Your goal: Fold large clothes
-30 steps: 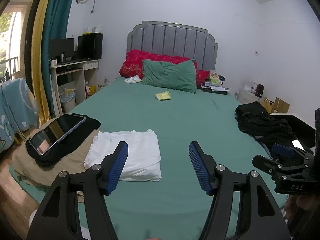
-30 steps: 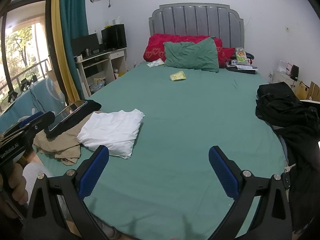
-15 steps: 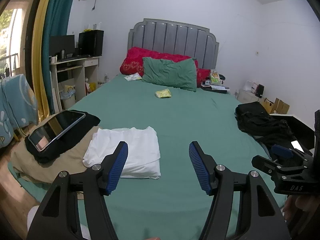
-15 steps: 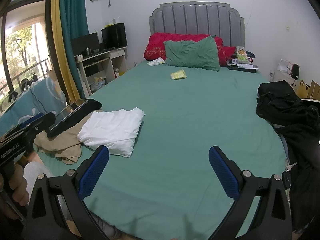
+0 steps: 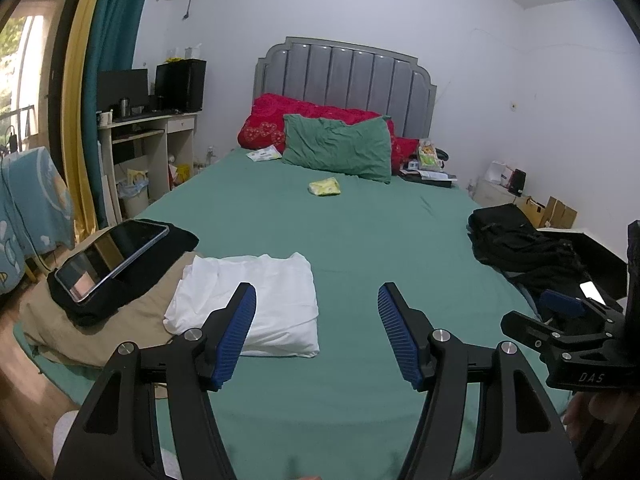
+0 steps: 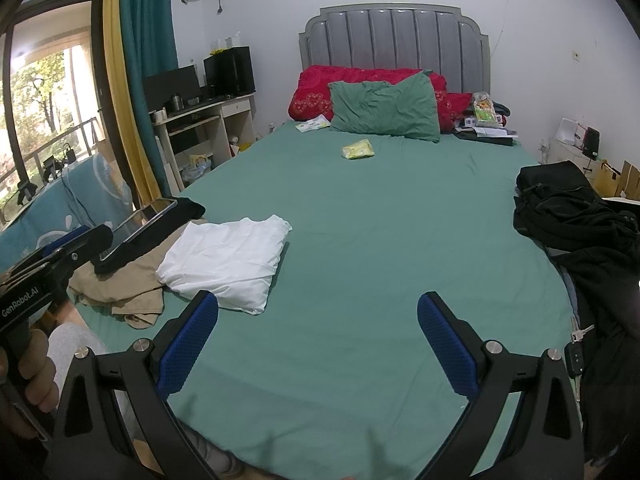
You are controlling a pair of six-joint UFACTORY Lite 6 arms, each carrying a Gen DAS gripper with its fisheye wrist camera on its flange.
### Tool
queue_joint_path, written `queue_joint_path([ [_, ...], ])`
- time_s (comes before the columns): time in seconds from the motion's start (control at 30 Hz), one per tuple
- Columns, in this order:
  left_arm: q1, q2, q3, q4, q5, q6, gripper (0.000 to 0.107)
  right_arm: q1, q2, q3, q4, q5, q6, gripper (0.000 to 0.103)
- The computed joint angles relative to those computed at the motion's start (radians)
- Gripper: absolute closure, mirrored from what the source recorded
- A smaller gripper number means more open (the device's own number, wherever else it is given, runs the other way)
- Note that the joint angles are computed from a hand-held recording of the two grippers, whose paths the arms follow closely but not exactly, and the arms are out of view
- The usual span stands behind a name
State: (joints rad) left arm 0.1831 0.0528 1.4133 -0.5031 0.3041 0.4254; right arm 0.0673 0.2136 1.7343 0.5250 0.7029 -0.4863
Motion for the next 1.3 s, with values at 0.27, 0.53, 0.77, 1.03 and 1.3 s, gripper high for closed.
queue_joint_path([
  [0.27, -0.007, -0.001, -0.005, 0.036, -0.012, -0.033, 0.04, -0.003, 0.002, 0.001, 0.005, 0.0, -0.006, 0.004],
  [0.53, -0.018, -0.005, -0.008, 0.076, -0.019, -0.078, 0.04, 0.006, -0.002, -0.001, -0.005, -0.003, 0.009, 0.004],
  [0.77, -0.019, 0.0, -0.004, 0.075, -0.021, -0.078, 0.04, 0.002, 0.0, -0.001, 0.002, -0.001, 0.0, 0.004],
  [1.03, -0.019, 0.007, 0.003, 0.065, -0.023, -0.062, 0.04, 0.003, -0.002, -0.003, 0.001, -0.003, 0.003, 0.004],
  [1.3, -0.025, 0.002, -0.015, 0.045, -0.036, -0.041, 0.04, 0.003, -0.001, -0.001, -0.003, -0.001, 0.007, 0.004],
])
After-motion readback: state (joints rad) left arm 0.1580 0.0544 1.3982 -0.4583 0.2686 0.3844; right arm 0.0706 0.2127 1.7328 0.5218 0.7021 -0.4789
